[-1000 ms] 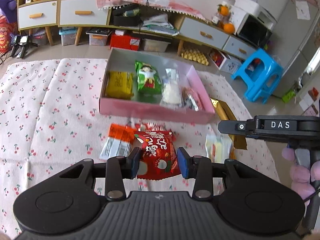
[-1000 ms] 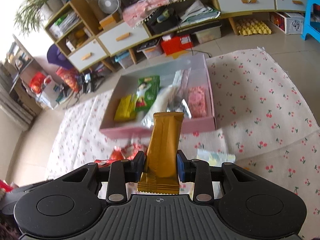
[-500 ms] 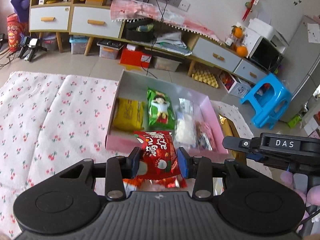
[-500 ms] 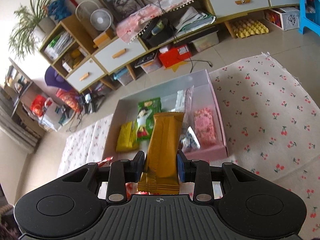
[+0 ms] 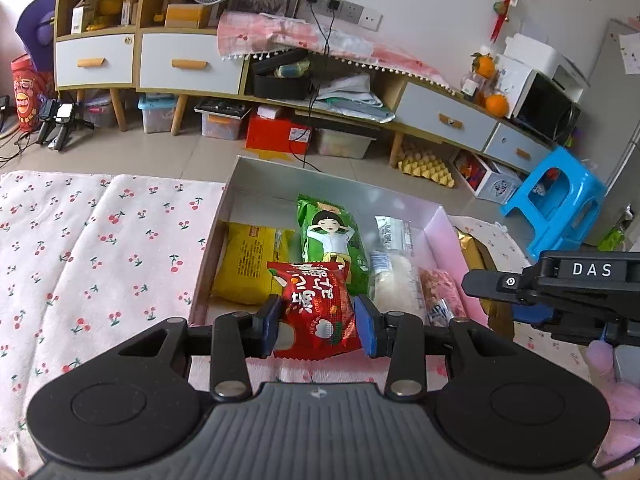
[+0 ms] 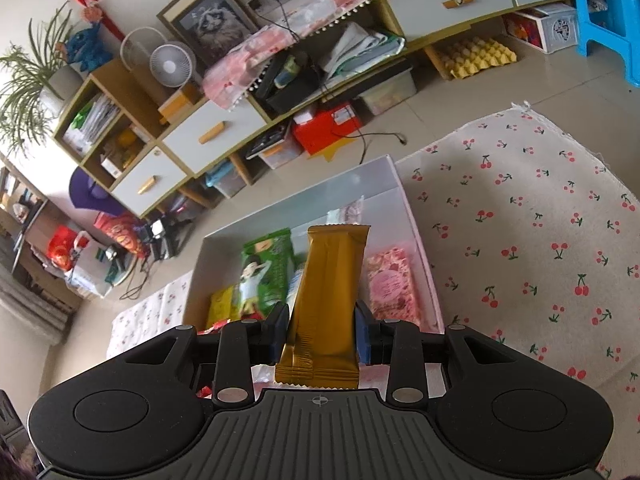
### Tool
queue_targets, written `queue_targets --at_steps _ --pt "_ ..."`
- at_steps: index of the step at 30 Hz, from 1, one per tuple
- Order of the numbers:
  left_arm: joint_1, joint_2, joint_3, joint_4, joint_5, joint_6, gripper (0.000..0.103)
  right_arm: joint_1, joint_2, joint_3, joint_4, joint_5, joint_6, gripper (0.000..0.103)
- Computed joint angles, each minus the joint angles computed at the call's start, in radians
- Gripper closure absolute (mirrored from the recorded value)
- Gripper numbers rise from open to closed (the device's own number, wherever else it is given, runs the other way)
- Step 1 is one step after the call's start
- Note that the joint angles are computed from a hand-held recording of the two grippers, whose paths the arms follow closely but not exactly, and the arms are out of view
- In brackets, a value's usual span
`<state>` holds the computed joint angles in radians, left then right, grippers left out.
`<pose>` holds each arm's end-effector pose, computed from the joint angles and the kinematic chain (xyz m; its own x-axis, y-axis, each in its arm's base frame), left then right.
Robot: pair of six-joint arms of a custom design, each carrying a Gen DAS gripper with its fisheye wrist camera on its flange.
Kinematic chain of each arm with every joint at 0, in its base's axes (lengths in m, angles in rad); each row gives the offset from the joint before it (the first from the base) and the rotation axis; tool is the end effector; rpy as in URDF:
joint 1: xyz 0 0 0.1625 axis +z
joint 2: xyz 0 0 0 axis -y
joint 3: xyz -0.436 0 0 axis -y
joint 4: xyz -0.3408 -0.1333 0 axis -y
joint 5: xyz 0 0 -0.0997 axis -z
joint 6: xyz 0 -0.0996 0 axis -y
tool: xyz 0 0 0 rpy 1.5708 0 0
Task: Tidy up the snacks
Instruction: 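Lower the red pack and gold bar into the pink box and open both tools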
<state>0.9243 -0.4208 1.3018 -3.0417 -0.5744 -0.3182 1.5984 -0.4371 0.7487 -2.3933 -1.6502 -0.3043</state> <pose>-0.2653 -0.7116 0.0882 -0.8357 -0.2507 -0.4886 0.2518 0.6158 -0.7466 0.1489 -0.8511 0.2047 -0.9445 -0.2505 0.2125 -0.3219 0.8353 -0.4458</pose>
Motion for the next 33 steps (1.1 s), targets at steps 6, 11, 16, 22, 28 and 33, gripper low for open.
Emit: queue_targets --at_steps 6,11,16,22,28,33 --pt "0.012 0.036 -0.046 -0.026 0.023 0.041 0.067 -0.011 0.018 -0.018 -0.002 -0.006 0.030 0.069" --pt "0.014 0.026 -0.031 -0.019 0.037 0.019 0.066 -0.013 0.026 -0.024 -0.004 -0.001 0.013 0.069" --pt "0.011 0.026 -0.037 0.010 0.045 0.010 0.066 -0.012 0.033 -0.029 -0.018 0.000 0.018 0.069" --pt "0.009 0.036 -0.053 0.010 0.042 0.034 0.059 -0.015 0.027 -0.011 -0.049 0.013 0.005 0.060" --pt "0.007 0.023 -0.040 0.044 0.041 0.008 0.040 -0.017 0.019 -0.020 -0.024 0.000 0.021 0.039" --pt "0.002 0.004 -0.018 0.067 0.035 -0.022 0.028 -0.019 0.004 -0.015 -0.009 -0.008 0.010 0.034"
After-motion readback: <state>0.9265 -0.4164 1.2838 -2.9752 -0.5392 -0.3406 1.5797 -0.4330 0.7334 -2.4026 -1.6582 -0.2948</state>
